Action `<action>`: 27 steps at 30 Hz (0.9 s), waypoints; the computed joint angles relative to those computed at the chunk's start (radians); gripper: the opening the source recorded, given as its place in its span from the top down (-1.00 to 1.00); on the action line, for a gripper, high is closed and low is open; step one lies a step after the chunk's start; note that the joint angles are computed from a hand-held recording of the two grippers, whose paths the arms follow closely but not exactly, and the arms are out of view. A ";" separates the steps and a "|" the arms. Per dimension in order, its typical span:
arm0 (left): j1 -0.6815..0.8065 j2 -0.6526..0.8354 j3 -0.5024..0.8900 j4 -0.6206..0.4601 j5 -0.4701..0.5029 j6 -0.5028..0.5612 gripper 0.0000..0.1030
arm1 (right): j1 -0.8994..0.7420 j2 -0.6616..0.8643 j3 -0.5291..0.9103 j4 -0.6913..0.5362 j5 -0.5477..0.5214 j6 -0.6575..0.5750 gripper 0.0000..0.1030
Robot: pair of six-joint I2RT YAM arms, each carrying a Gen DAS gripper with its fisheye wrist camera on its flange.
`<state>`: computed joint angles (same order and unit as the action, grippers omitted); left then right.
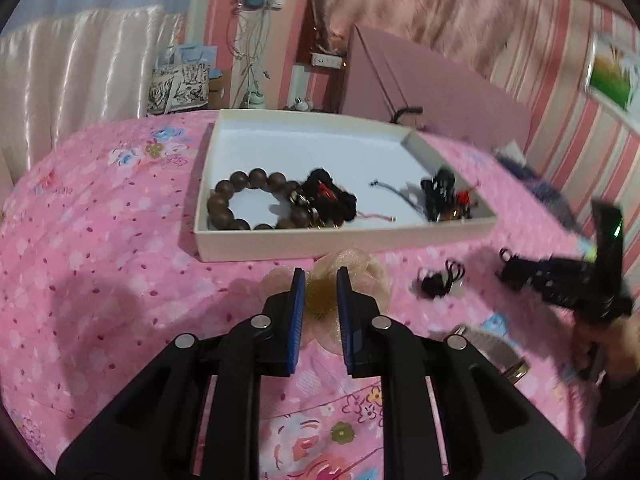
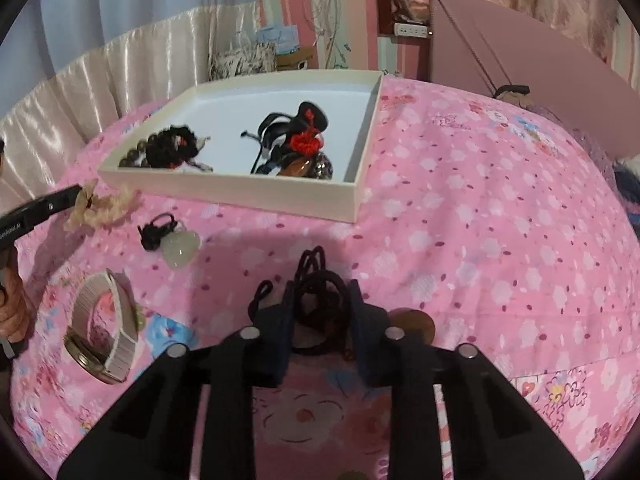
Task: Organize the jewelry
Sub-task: 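Grasp the cream flower scrunchie with the left tool while the right tool grasps a black cord, then lower the scrunchie into the tray with the left tool while the right tool lowers the cord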
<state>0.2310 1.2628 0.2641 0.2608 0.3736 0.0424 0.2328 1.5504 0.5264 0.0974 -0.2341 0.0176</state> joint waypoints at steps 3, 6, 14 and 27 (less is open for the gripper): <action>0.031 -0.001 -0.005 0.015 0.032 -0.003 0.72 | -0.050 -0.017 -0.013 0.017 -0.076 0.014 0.61; 0.038 -0.045 -0.020 0.017 0.041 -0.009 0.73 | -0.102 -0.051 -0.035 0.053 -0.144 0.043 0.62; 0.017 -0.183 0.020 -0.094 -0.017 0.005 0.73 | -0.136 -0.182 -0.013 0.012 -0.173 0.097 0.63; -0.090 -0.070 0.248 -0.105 -0.146 -0.053 0.73 | -0.016 -0.127 0.237 -0.013 -0.095 0.197 0.63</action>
<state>0.1415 1.1929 0.5116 0.1560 0.2275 -0.0110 0.2166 1.4232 0.7639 0.0842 -0.3296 0.2147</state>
